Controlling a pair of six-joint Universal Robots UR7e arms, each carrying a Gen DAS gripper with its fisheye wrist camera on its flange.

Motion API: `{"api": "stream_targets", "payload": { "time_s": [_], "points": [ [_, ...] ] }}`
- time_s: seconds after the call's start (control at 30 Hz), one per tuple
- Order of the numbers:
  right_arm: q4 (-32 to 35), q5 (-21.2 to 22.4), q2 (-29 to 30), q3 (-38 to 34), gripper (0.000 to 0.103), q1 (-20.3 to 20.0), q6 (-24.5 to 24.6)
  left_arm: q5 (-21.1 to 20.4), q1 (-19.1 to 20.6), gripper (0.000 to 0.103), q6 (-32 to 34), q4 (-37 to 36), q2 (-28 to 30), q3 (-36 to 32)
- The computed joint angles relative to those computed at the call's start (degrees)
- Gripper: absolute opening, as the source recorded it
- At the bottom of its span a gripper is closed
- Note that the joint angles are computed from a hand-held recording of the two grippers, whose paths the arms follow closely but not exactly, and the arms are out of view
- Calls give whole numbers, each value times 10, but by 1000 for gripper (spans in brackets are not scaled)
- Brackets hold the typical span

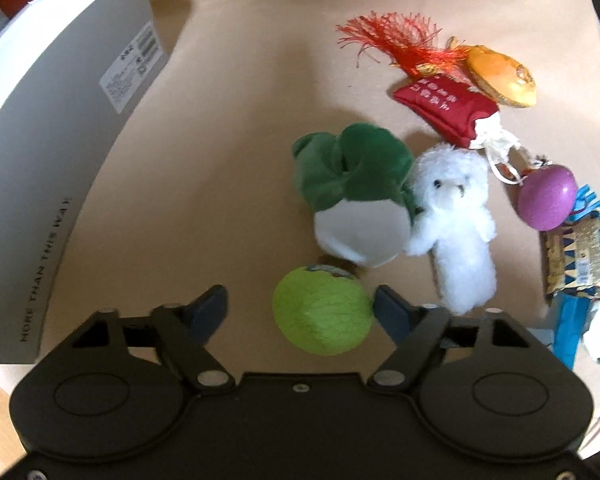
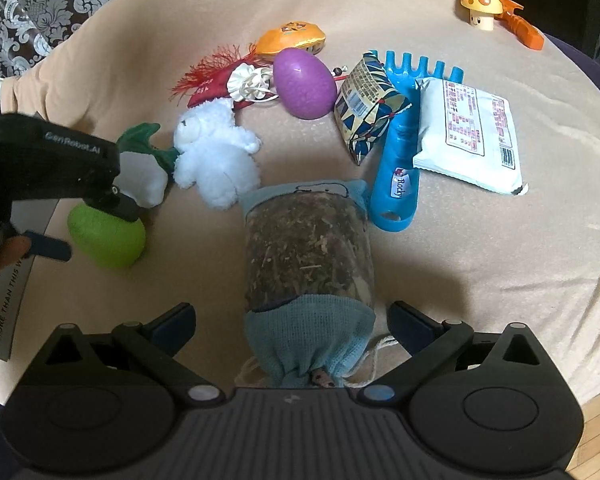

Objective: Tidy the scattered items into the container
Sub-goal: 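Grasp the herb jar with the right tool while the left tool grasps the green ball, then lift the green ball with the left tool while the right tool lifts the herb jar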

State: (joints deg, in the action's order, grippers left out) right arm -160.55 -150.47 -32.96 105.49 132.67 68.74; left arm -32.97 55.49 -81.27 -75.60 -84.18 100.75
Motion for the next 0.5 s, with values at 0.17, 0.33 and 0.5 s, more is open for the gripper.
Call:
{"api": "stream_targets", "payload": {
  "time_s": [0.17, 0.33, 0.5],
  "points": [
    [2, -4, 2, -1, 102, 2, 0, -21, 2, 51, 48, -83, -13, 24],
    [6, -3, 2, -1, 102, 3, 2, -44, -7, 51, 74, -124, -26, 42],
    [9, -3, 1, -1, 102, 4, 7, -94, -5, 50, 91, -121, -26, 42]
  ]
}}
